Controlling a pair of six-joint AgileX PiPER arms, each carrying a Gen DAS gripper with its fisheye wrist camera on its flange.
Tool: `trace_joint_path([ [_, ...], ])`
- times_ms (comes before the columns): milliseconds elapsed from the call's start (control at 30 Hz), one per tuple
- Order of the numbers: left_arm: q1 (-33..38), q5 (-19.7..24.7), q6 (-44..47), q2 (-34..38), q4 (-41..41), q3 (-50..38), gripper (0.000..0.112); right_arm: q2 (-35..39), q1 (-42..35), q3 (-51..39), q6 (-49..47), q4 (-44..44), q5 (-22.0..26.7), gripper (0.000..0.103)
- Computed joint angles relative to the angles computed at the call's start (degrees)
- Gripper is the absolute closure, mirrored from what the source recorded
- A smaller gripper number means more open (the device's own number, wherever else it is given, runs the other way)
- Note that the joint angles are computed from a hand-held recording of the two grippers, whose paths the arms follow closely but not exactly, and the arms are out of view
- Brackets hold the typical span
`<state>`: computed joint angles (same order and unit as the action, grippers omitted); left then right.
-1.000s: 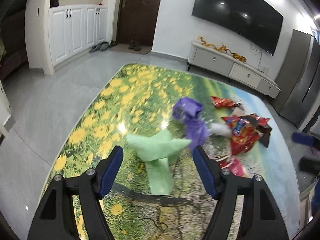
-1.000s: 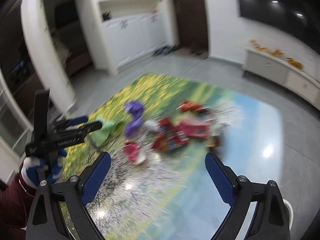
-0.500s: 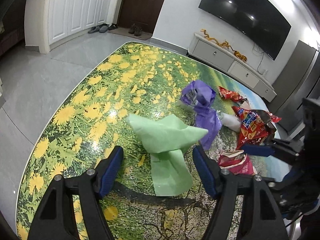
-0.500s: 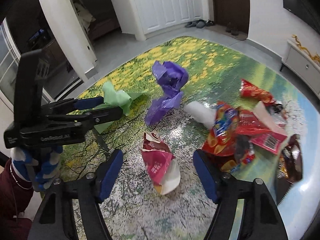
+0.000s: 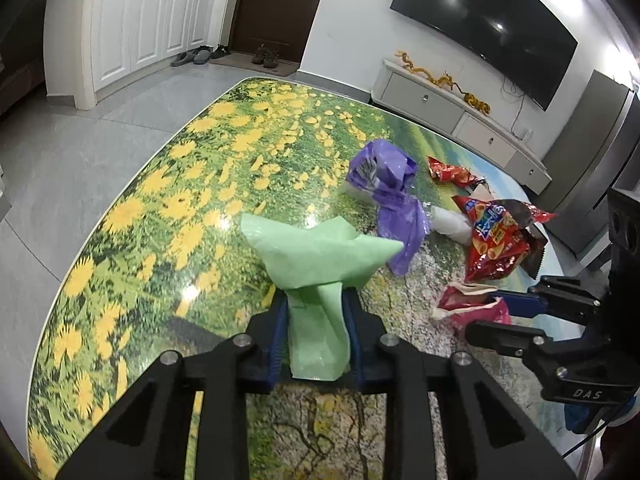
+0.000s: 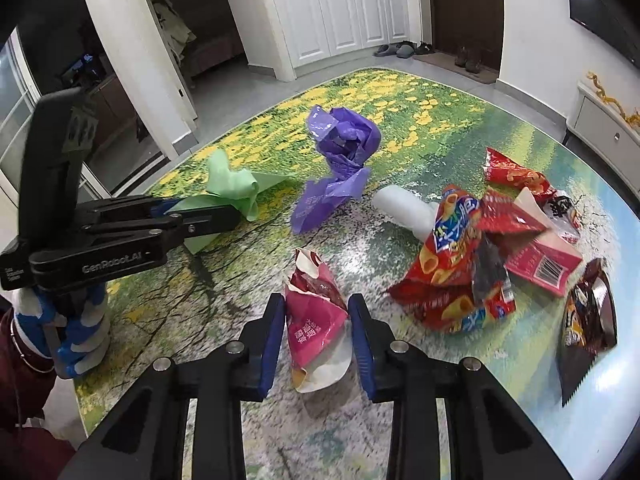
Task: Collect trash
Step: 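Grasp the green plastic bag with the left gripper while the right gripper grasps the pink wrapper, then carry the green bag and pink wrapper over the bin and open both grippers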
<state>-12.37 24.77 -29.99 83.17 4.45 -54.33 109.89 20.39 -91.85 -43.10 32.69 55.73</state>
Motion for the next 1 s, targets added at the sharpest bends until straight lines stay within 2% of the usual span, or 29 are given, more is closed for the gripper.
trace_joint_path([
  [133, -1.52, 0.53, -3.46, -3.18, 1.89, 2.09, 0.088, -3.87, -1.31, 3.9, -1.54, 2.66, -0.41, 0.073],
  [300, -5.95, 3.71, -9.92, -7.3, 8.31, 2.23, 0.088, -9.27, -4.75, 8.91, -3.86, 6.53, -0.79, 0.073],
  [567, -17.19, 10.85, -17.66, -8.25, 17.37, -6.55, 0.088, -18.83, -17.61, 14.78, -7.63, 14.31, 0.65, 0.073],
  [767, -24.11, 13.77, -15.64, -1.67, 17.51, -17.8, 0.088, -24.16, -31.65, 17.33, -11.24, 18.24, 3.55, 0.073],
  [1000, -31.31, 19.58, -5.93, 15.1, 12.18, -41.09, 0.088, -24.73, -51.86, 18.1, -14.62, 21.37, 6.7, 0.073],
])
